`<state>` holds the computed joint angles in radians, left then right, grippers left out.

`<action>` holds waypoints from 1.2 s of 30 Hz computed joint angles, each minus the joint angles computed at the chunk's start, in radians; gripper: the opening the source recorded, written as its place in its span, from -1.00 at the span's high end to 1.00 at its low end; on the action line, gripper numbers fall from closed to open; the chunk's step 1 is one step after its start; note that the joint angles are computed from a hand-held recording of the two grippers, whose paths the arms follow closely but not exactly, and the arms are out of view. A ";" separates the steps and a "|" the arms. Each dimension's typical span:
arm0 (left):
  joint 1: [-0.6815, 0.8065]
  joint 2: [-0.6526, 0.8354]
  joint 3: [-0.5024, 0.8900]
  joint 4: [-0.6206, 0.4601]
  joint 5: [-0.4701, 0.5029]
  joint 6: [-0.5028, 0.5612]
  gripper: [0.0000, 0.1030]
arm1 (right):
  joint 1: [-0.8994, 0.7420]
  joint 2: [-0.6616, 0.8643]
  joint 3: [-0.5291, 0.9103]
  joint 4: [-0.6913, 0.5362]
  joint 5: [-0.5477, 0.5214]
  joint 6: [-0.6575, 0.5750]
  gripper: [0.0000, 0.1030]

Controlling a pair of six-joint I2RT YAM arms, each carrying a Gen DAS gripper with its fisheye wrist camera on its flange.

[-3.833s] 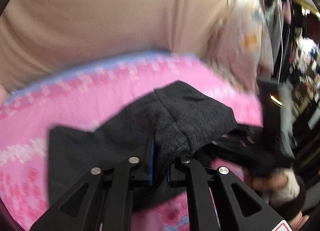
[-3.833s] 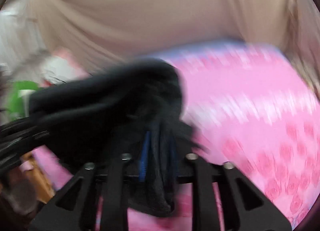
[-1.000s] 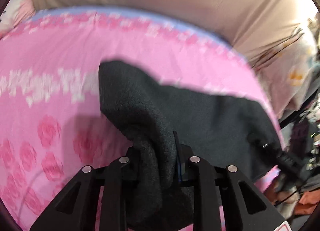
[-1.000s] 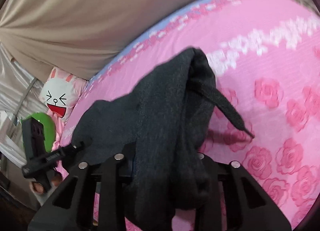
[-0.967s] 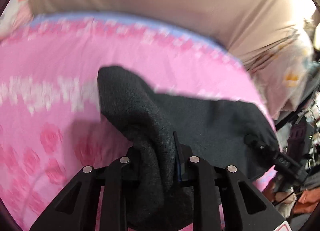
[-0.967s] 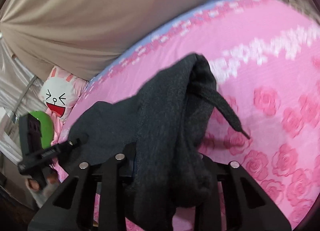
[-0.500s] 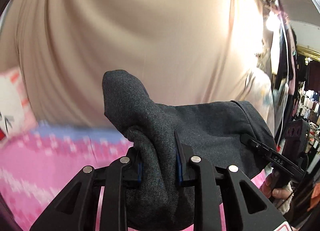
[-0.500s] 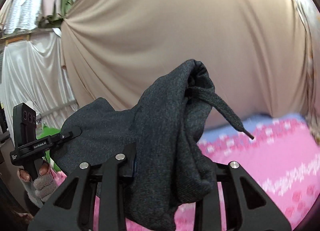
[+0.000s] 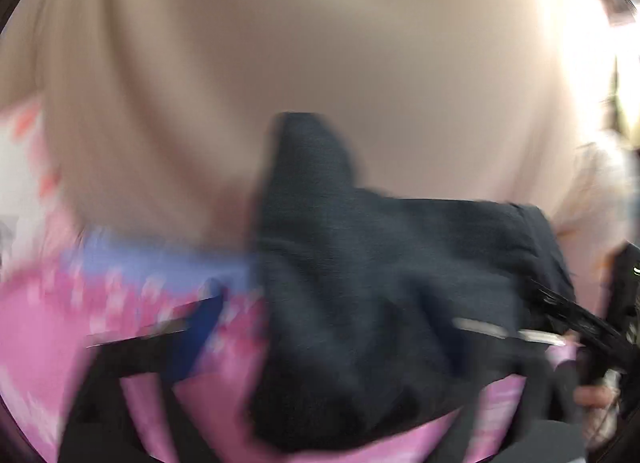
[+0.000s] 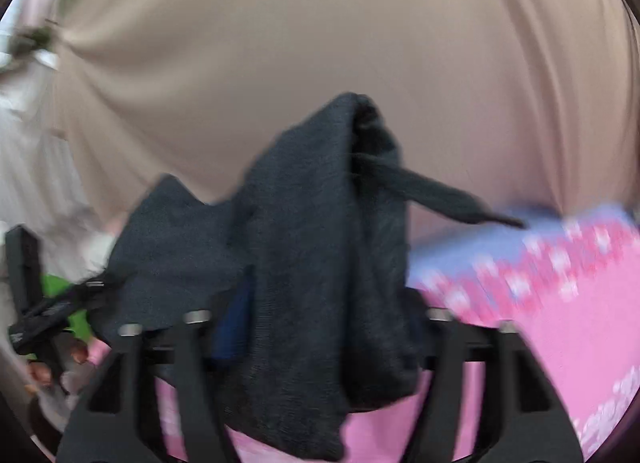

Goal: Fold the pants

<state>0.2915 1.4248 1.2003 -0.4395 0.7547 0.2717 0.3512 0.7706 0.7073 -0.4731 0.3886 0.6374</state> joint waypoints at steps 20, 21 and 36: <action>-0.069 0.355 0.018 -0.070 -0.137 0.030 -0.52 | -0.220 0.230 -0.179 0.227 -0.398 0.034 0.35; -0.059 0.374 0.041 -0.109 -0.103 0.035 -0.50 | -0.200 0.227 -0.154 0.209 -0.360 0.018 0.41; -0.130 -0.055 -0.442 0.379 -0.389 0.028 -0.70 | 0.334 0.124 -0.112 -0.126 0.410 0.317 -0.15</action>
<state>0.1618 1.3695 0.7586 -0.0604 0.3657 0.3001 0.6850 0.8945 0.5954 -0.5987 0.7984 0.9543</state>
